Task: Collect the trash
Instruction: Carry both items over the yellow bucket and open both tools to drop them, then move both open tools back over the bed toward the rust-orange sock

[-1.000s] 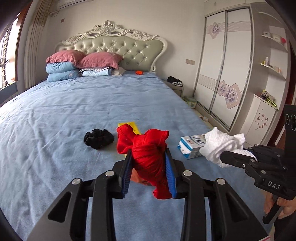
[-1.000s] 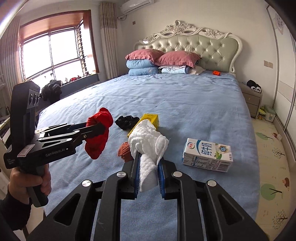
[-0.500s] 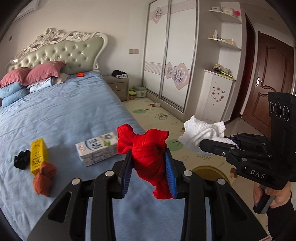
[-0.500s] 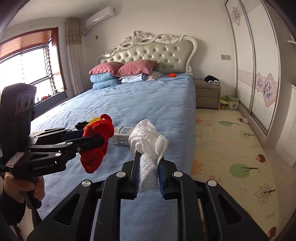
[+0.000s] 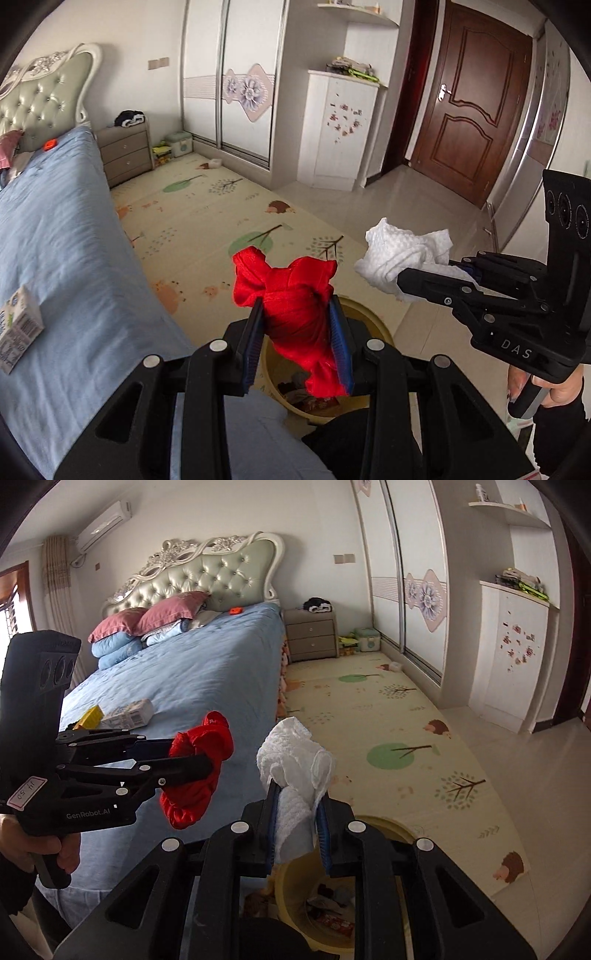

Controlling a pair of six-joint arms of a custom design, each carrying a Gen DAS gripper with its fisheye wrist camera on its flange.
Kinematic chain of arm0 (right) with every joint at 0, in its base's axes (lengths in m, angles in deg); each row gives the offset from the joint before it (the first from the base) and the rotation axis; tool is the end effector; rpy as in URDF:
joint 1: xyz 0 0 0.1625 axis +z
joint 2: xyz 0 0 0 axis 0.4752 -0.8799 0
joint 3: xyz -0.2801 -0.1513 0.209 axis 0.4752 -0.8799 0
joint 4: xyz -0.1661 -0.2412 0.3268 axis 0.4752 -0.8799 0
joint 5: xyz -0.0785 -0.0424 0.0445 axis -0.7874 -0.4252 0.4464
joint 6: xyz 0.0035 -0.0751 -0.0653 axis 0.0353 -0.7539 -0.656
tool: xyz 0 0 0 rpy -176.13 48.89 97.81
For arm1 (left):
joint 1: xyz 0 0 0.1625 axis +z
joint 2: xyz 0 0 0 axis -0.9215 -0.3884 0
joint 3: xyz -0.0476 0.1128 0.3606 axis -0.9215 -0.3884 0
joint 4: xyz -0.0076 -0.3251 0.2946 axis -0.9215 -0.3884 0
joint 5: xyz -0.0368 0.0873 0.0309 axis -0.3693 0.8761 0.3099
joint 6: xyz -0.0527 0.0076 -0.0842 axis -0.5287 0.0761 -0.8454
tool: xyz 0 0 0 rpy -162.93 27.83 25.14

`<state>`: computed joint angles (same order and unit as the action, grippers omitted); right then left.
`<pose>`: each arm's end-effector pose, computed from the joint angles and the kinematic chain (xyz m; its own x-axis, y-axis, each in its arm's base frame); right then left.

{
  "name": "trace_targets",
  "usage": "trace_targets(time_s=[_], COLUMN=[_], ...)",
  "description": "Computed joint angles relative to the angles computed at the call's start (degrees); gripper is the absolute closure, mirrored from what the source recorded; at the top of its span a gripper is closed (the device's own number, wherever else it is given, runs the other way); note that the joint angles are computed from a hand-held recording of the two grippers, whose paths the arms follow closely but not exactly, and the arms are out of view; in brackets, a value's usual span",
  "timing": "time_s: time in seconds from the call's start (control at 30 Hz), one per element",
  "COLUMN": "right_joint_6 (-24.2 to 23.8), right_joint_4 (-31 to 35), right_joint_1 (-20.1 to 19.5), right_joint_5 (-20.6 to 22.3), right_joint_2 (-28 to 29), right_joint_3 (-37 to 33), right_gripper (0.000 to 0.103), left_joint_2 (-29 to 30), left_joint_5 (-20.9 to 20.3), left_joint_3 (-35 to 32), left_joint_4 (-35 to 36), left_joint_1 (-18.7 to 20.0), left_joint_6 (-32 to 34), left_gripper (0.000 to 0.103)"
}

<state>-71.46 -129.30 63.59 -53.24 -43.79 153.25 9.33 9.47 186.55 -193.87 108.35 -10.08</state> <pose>0.1306 -0.4419 0.1835 -0.7573 -0.3546 0.5484 -0.6342 0.5996 -0.4881 -0.2505 -0.4757 0.0848 -0.6977 0.4525 -0.5554 0.6795 0.6637 -0.3128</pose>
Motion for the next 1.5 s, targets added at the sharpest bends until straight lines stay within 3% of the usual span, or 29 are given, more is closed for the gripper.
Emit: trace_targets(time_s=[0.13,0.23,0.3,0.33,0.37,0.4,0.67,1.03,1.3,1.5], right_joint_6=[-0.27,0.36,0.41,-0.15,-0.39,-0.55,1.25,1.63,0.21,0.78], right_joint_4=[0.74,2.21,2.47,1.75,0.14,-0.17,1.09,0.53,-1.20,-1.11], right_joint_1=[-3.88,-6.55,-7.86,-8.62,-8.84,-9.21,-11.17,-7.98,-1.77,4.73], right_joint_5=[-1.04,-1.01,-1.28,-1.78,-2.68,-3.03,-1.35,0.03,3.82,5.83], right_joint_2=[-1.10,-1.43,-0.84,-0.51,0.57,1.12,1.21,-0.35,1.77,7.56], right_joint_3=[0.70,0.81,0.38,0.44,0.19,-0.07,-0.47,0.52,0.07,-3.23], right_gripper=[0.083,0.078,0.064,0.050,0.040,0.039,0.040,0.039,0.039,0.039], left_joint_2=[6.12,9.57,11.67,12.55,12.81,12.95,12.91,9.52,-0.38,-12.06], left_joint_5=[-3.33,-4.00,-1.87,-0.83,-0.77,-1.34,0.14,3.84,11.19,20.40], left_joint_3=[-4.90,-8.08,-10.15,-10.96,-11.48,-12.02,-11.12,-6.99,1.49,9.33], left_joint_4=[3.93,6.98,8.90,9.21,9.94,10.91,8.90,3.61,-2.68,-3.57], left_joint_1=[1.61,2.80,3.26,3.56,3.82,4.18,3.45,0.48,-1.81,-3.26], left_joint_6=[-0.58,-1.44,-2.32,-2.89,-3.61,-4.10,-2.85,-0.20,0.59,-1.04], left_gripper=[0.067,0.057,0.017,0.012,0.011,0.011,0.011,0.011,0.011,0.011])
